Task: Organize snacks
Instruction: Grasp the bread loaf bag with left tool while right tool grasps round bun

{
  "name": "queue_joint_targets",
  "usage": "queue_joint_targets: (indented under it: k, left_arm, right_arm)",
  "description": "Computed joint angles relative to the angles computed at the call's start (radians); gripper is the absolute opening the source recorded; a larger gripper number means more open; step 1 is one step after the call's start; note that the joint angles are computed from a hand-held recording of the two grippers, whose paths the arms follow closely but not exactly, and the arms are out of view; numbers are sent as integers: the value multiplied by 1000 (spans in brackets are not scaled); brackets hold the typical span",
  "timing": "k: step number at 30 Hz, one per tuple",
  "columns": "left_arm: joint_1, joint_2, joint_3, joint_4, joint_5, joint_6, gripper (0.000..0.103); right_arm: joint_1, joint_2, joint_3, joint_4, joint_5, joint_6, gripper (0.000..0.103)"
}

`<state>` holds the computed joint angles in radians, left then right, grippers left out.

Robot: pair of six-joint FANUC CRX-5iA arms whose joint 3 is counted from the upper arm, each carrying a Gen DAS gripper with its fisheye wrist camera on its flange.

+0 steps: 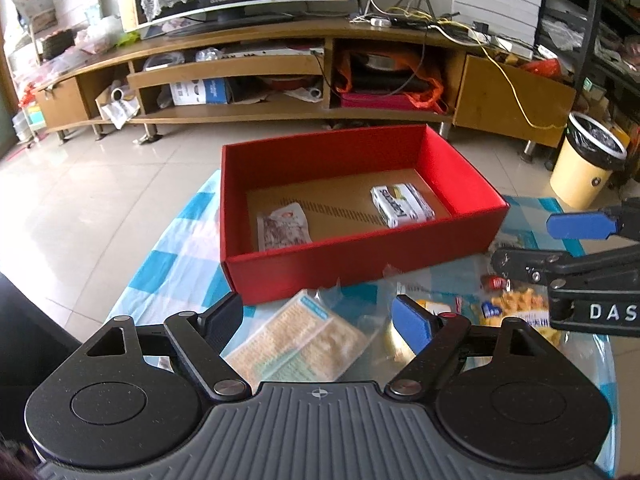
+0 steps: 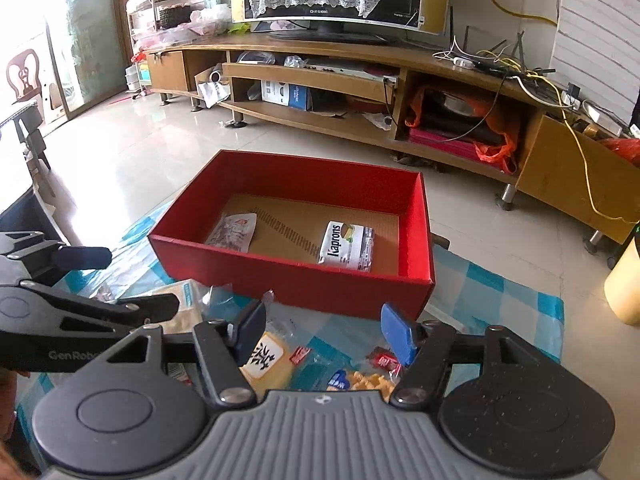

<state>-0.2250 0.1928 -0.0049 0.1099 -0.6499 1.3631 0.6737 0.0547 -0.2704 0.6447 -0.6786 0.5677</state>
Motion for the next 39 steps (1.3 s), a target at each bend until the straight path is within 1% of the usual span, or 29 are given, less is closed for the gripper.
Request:
queue_joint_targets:
  k: [6, 12, 14, 17, 21, 23, 25, 27, 30, 33, 35, 37, 39]
  left_arm:
    - [4, 0, -12, 0, -11, -42, 87]
    - [28, 11, -27, 52, -34, -144, 88]
    - [35, 28, -16, 65, -53, -176, 89]
    - [36, 56, 9, 53, -72, -194, 89]
    - [44, 112, 52, 109, -133, -276, 93]
    - [42, 139, 79, 104, -157, -302, 94]
    - [35, 162, 108, 58, -161, -278, 95]
    - [43, 194, 144, 48, -199, -251, 96]
    - [65, 214, 161, 97, -249, -238, 92]
    - [62, 200, 153, 92, -281, -232, 82]
    - [58, 180, 130, 105, -303, -236, 81]
    - [56, 150, 88, 135, -302, -260, 80]
    - [50, 122, 52, 146, -284, -273, 80]
  right_arm:
    - [10, -20, -20, -7, -6, -3, 66]
    - [10, -31, -29, -45, -29, 18, 66]
    - [7, -32, -28, -71, -34, 37, 66]
    - [3, -27, -22, -97, -47, 60, 66]
    - [-2, -23, -14, -138, -51, 95, 66]
    - [-5, -22, -10, -158, -53, 117, 66]
    - [-8, -20, -8, -170, -57, 129, 66]
    - [-11, -16, -4, -181, -64, 137, 66]
    - [-18, -11, 3, -193, -69, 146, 66]
    - [-28, -8, 13, -210, -63, 151, 66]
    - [-32, -6, 23, -227, -64, 157, 66]
    - [-30, -4, 30, -237, -65, 168, 66]
    - [-29, 0, 36, -246, -66, 177, 66]
